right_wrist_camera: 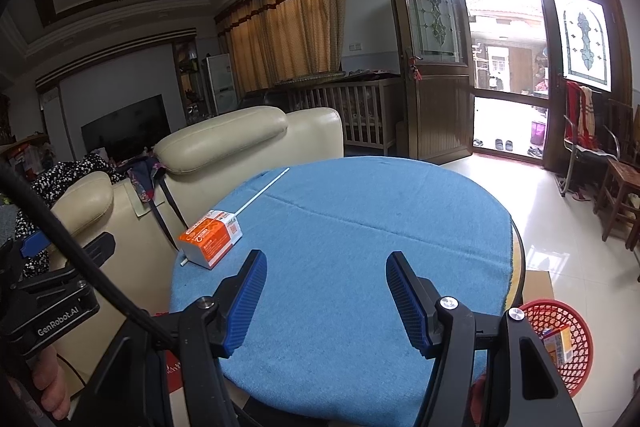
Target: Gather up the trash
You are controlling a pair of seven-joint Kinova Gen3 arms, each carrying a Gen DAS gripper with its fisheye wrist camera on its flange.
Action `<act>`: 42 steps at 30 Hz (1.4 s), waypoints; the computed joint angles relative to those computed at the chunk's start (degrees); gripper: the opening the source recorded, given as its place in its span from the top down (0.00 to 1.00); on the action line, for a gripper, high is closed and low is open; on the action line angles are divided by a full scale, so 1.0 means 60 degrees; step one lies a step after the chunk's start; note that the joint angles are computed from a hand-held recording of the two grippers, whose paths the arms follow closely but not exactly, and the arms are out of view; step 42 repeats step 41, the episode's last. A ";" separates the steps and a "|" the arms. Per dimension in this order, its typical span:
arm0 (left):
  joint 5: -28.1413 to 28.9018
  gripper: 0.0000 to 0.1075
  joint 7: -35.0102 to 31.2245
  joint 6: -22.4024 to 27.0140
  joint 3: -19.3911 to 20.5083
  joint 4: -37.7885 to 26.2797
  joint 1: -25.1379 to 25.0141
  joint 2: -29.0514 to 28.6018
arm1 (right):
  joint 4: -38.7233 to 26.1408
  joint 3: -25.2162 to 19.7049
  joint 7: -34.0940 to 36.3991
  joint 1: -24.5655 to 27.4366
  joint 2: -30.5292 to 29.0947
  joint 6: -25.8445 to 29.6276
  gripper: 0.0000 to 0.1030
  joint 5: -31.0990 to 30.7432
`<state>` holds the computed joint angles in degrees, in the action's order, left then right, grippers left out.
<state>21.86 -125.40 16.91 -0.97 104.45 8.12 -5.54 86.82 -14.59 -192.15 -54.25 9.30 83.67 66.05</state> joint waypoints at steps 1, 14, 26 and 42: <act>0.0029 0.16 -0.0041 -0.0001 -0.0022 -0.0005 0.0011 0.0021 | -0.0001 0.0001 0.0002 0.0000 0.0004 0.0003 0.36 0.0000; -0.1273 0.16 0.1235 -0.0005 0.0601 -0.0464 -0.0349 0.0593 | -0.0086 0.0265 0.0284 0.0406 0.0077 -0.0458 0.36 -0.0059; -0.3383 0.16 0.3370 0.0365 0.1005 -0.1610 -0.0015 0.1543 | 0.0184 0.0555 0.0437 0.1306 -0.0064 -0.1201 0.36 -0.0292; -0.4405 0.16 0.4362 0.1327 0.1145 -0.3294 0.0669 0.3135 | 0.0524 0.1044 0.0908 0.2712 -0.0013 -0.2764 0.36 -0.1245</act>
